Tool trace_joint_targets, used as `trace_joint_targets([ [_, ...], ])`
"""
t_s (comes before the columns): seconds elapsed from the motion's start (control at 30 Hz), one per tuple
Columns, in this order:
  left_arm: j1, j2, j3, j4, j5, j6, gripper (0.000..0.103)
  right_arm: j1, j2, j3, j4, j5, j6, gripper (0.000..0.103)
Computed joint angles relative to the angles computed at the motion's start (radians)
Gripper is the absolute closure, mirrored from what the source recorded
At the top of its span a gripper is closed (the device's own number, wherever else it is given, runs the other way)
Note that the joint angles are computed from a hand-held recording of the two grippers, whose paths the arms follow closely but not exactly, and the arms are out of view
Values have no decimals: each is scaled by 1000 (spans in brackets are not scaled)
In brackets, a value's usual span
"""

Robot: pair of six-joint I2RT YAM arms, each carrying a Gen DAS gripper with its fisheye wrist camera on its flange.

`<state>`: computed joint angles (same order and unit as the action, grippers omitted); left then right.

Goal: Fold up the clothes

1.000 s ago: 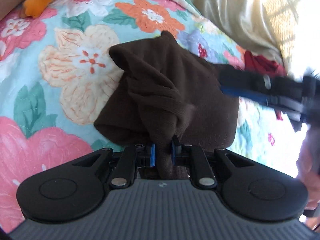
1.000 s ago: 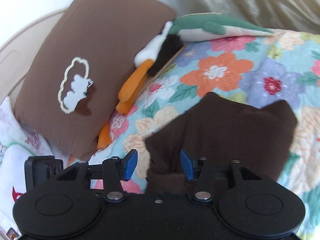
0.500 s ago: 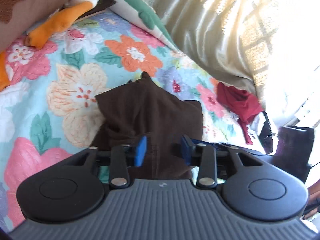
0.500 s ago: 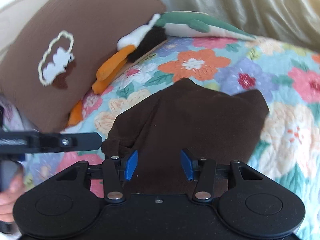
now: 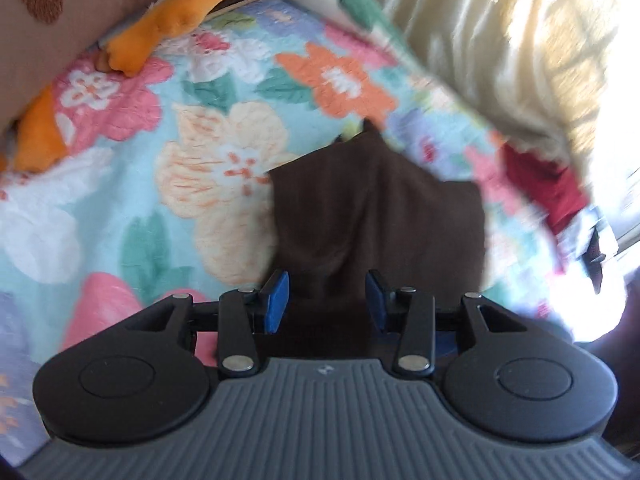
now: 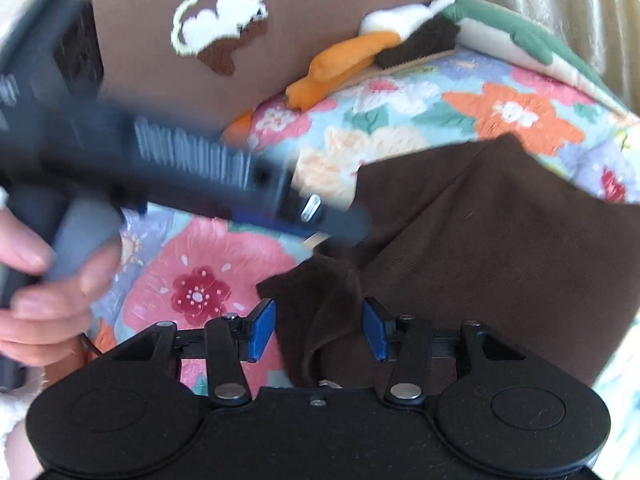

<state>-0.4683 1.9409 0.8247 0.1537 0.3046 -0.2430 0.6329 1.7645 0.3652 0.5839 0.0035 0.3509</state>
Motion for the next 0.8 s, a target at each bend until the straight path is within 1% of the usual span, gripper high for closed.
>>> trace_joint_targets([
  [0.03,-17,14,54,-67,-19,78,62,-25,-54,-13,-34,-4,-10,49],
  [0.07,-25,35,96,-89,-29,149,59,-52,-105,-30,-56,-6,-9,47],
  [0.1,-25,62,130,-79,-32,205,50,-82,-149,-53,-64,-9,-3,44],
  [0.17,-20,124,204,-62,-38,297,46,-131,-206,-103,-48,19,20,43],
  [0.2,-7,167,252,-80,-27,305,46,-157,-214,-126,-25,33,31,43],
  [0.23,10,215,310,-125,-5,306,46,-184,-215,-147,1,42,40,43],
  [0.27,24,252,346,-152,7,290,46,-215,-198,-161,32,36,42,43],
  [0.33,56,285,331,-123,50,262,46,-282,-137,-179,96,28,34,43],
  [0.37,66,283,316,-121,63,282,46,-311,-99,-178,117,24,28,43],
  [0.47,78,246,264,-126,54,363,46,-379,-11,-176,164,28,28,43],
  [0.53,78,212,223,-102,42,385,45,-409,28,-174,176,46,35,43],
  [0.57,83,202,212,-90,67,379,45,-418,40,-178,190,51,34,43],
  [0.63,90,201,215,-90,152,353,44,-449,47,-206,236,18,37,43],
  [0.7,79,205,214,-71,202,322,38,-451,25,-232,249,10,47,43],
  [0.77,51,216,220,-68,186,329,32,-419,0,-259,273,33,72,43],
  [0.8,35,224,226,-71,169,338,32,-390,-12,-271,290,54,89,43],
])
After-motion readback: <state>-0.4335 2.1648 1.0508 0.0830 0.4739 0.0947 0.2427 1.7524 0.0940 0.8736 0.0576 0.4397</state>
